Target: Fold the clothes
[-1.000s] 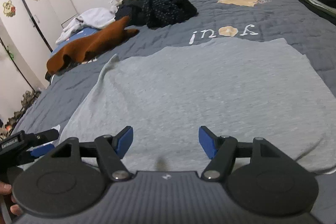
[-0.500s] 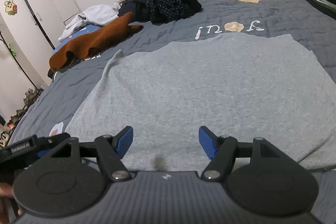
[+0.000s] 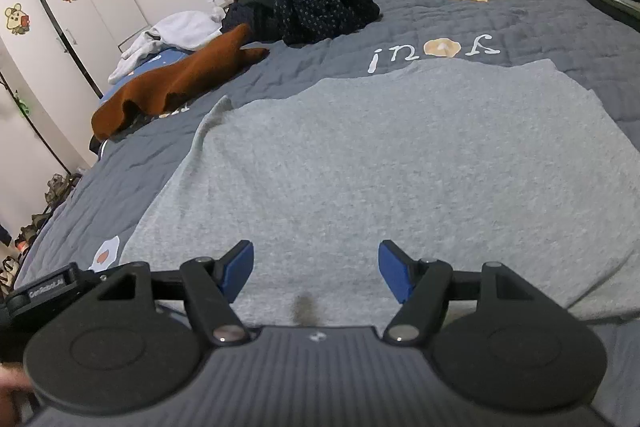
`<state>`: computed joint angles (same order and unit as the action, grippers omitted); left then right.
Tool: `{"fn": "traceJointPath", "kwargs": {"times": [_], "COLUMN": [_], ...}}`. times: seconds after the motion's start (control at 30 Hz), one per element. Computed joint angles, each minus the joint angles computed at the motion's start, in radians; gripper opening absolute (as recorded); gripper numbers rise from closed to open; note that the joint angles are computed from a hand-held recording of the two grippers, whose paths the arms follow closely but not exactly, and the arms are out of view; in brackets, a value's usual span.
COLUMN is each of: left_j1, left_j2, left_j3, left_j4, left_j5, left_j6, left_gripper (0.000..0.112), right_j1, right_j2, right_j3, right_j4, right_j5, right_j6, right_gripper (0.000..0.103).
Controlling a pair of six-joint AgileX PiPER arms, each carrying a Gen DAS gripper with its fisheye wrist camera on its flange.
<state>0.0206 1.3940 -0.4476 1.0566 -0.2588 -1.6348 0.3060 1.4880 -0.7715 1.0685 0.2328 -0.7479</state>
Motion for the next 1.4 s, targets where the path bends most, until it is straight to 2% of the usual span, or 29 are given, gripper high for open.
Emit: {"fn": "traceJointPath", "kwargs": {"times": [0.07,0.13,0.17,0.2,0.23,0.27,0.3,0.43,0.8,0.93,1.1,1.17,1.2,1.27,1.4], "left_j1": [0.019,0.036,0.045,0.054,0.063,0.070,0.074,0.035,0.026,0.038,-0.011,-0.044,-0.043,-0.013,0.006], "left_j2": [0.018,0.042,0.054,0.063,0.071,0.075,0.078,0.103,0.245,0.198,0.087,0.071,0.076,0.083,0.030], "left_j3": [0.013,0.019,0.023,0.032,0.039,0.039,0.042,0.048,0.024,0.068,0.153,0.163,0.158,0.153,0.172], "left_j4": [-0.113,-0.187,-0.224,-0.273,-0.295,-0.285,-0.278,-0.384,-0.559,-0.542,-0.681,-0.803,-0.825,-0.815,-0.844], "left_j5": [-0.055,-0.101,-0.127,-0.158,-0.183,-0.197,-0.208,-0.203,-0.357,-0.358,-0.294,-0.271,-0.267,-0.266,-0.295], "left_j6": [0.087,0.140,0.165,0.199,0.210,0.195,0.185,0.281,0.411,0.355,0.431,0.540,0.568,0.545,0.587], "left_gripper": [0.080,0.074,0.067,0.054,0.047,0.034,0.032,0.035,0.041,0.041,0.041,0.036,0.023,0.011,0.009], "right_j1": [0.002,0.003,0.005,0.007,0.008,0.008,0.007,-0.001,-0.010,-0.014,-0.019,-0.019,-0.019,-0.017,-0.024], "right_j2": [0.003,0.007,0.008,0.008,0.007,0.005,0.004,0.004,0.016,0.019,0.022,0.024,0.025,0.025,0.027], "right_j3": [0.001,0.001,0.001,0.002,0.003,0.004,0.005,0.006,0.006,0.007,0.008,0.006,0.006,0.005,0.002], "right_j4": [0.008,0.015,0.016,0.017,0.021,0.023,0.031,0.058,0.091,0.102,0.112,0.111,0.108,0.104,0.111], "right_j5": [-0.002,0.001,0.000,0.000,0.000,0.000,0.001,0.005,0.015,0.021,0.030,0.030,0.028,0.025,0.029], "right_j6": [-0.005,-0.012,-0.013,-0.015,-0.019,-0.022,-0.029,-0.050,-0.079,-0.086,-0.093,-0.092,-0.090,-0.086,-0.090], "right_gripper": [0.068,0.068,0.068,0.068,0.068,0.068,0.068,0.068,0.068,0.068,0.068,0.068,0.068,0.068,0.068]}}
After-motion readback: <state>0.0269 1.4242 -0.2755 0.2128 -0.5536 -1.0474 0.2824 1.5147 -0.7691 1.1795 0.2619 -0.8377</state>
